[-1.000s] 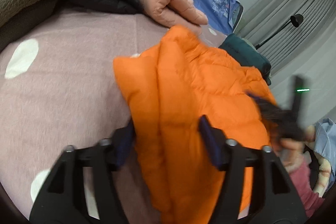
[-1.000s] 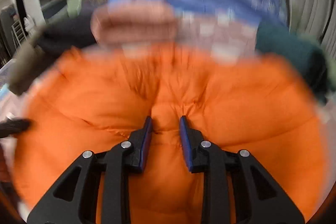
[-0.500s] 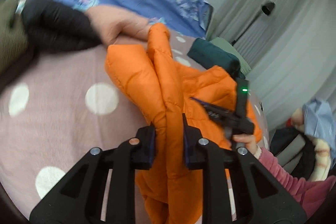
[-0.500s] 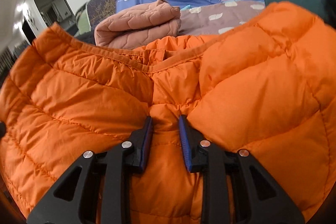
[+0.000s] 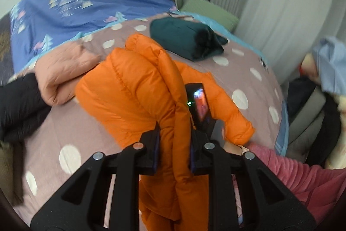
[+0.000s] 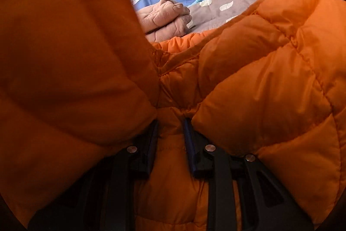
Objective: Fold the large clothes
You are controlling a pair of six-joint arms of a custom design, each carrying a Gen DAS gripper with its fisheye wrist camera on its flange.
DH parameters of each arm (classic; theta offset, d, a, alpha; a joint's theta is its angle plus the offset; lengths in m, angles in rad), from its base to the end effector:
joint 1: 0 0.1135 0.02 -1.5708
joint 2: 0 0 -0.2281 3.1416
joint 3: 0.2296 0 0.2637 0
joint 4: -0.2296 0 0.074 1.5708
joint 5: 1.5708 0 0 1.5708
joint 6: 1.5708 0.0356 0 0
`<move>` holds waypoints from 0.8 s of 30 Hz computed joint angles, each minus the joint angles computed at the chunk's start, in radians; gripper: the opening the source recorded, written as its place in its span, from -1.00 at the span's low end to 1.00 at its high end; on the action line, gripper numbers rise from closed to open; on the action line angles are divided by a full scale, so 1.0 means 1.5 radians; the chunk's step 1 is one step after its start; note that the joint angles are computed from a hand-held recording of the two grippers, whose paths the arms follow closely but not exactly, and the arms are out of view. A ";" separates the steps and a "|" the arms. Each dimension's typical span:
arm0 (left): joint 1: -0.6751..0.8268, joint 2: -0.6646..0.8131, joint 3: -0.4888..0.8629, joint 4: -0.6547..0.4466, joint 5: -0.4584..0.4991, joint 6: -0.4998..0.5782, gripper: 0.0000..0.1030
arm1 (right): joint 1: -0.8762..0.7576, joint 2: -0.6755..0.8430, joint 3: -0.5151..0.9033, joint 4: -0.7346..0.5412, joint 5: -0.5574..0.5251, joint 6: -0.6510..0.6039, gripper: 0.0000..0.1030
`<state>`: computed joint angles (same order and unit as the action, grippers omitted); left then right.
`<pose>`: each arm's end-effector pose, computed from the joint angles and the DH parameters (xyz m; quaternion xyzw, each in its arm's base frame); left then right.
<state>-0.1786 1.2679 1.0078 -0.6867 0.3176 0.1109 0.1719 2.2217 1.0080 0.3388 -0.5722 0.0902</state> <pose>0.2721 -0.0604 0.2357 0.1836 0.9229 -0.1607 0.2978 0.3621 0.0824 -0.0044 -0.1330 0.8972 0.3058 0.2896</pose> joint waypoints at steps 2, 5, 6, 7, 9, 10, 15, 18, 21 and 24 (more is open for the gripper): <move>-0.029 0.029 0.012 0.021 -0.022 -0.019 -0.61 | 0.002 -0.015 -0.011 -0.001 0.015 0.000 -0.50; -0.023 0.041 0.011 0.037 0.000 -0.038 -0.61 | -0.012 -0.070 -0.045 -0.033 0.023 -0.010 -0.50; -0.016 0.034 0.004 0.041 0.007 -0.040 -0.61 | -0.024 -0.100 -0.066 -0.045 0.019 -0.012 -0.50; -0.010 0.030 0.000 0.043 0.012 -0.042 -0.61 | -0.036 -0.133 -0.091 -0.054 0.015 -0.019 -0.50; 0.002 0.025 -0.002 0.040 0.018 -0.050 -0.61 | -0.065 -0.219 -0.165 -0.054 0.006 -0.045 -0.50; 0.004 0.026 -0.001 0.040 0.020 -0.055 -0.61 | -0.082 -0.268 -0.209 -0.051 0.005 -0.063 -0.50; 0.000 0.029 0.010 0.035 0.025 -0.068 -0.61 | -0.175 -0.416 -0.359 -0.134 -0.109 -0.191 -0.50; -0.027 0.058 0.043 0.024 0.012 -0.073 -0.61 | -0.164 -0.376 -0.386 -0.164 -0.128 -0.258 -0.50; -0.080 0.129 0.106 0.006 -0.010 -0.087 -0.61 | -0.115 -0.295 -0.402 -0.021 -0.040 -0.194 -0.57; -0.139 0.219 0.176 0.002 -0.037 -0.095 -0.61 | -0.159 -0.329 -0.412 -0.060 -0.072 -0.210 -0.58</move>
<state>-0.3869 1.5971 1.2722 -0.6831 0.2622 -0.0320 -0.0667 1.7289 0.3897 0.2489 -0.6799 -0.2245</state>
